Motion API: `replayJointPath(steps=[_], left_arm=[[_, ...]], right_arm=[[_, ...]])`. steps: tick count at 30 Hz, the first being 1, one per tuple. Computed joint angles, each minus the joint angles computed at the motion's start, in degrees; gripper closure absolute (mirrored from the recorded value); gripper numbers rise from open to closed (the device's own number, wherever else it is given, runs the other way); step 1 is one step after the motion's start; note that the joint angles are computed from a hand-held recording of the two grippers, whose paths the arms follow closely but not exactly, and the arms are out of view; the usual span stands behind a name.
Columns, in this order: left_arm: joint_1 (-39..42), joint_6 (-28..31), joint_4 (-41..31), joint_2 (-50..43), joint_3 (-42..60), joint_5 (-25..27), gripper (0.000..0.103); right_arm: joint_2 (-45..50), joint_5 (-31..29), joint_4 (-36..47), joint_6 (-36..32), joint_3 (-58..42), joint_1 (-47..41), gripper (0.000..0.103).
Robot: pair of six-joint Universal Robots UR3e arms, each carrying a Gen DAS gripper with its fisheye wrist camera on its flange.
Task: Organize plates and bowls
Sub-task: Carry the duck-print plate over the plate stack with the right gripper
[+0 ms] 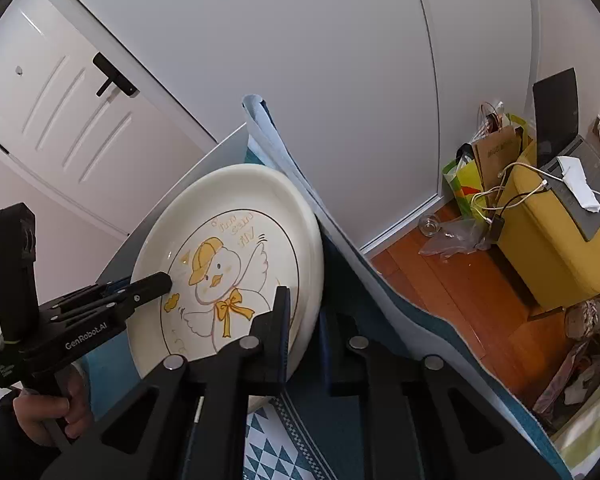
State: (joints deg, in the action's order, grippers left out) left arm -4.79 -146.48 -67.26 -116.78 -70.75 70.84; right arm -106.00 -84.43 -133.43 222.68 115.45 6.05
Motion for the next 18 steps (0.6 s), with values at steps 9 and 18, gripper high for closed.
replayJointPath(steps=[9,18], left_arm=[[-0.4,-0.4,0.7,3.8,-3.0,1.4,0.083],[0.6,-0.5,2.0,8.6,-6.8,0.4,0.083]], right_arm=[[-0.9,-0.7,-1.1,-1.3,1.1,0.5,0.091],[-2.7,-2.9,-0.2,-1.5,0.3,2.8,0.091]])
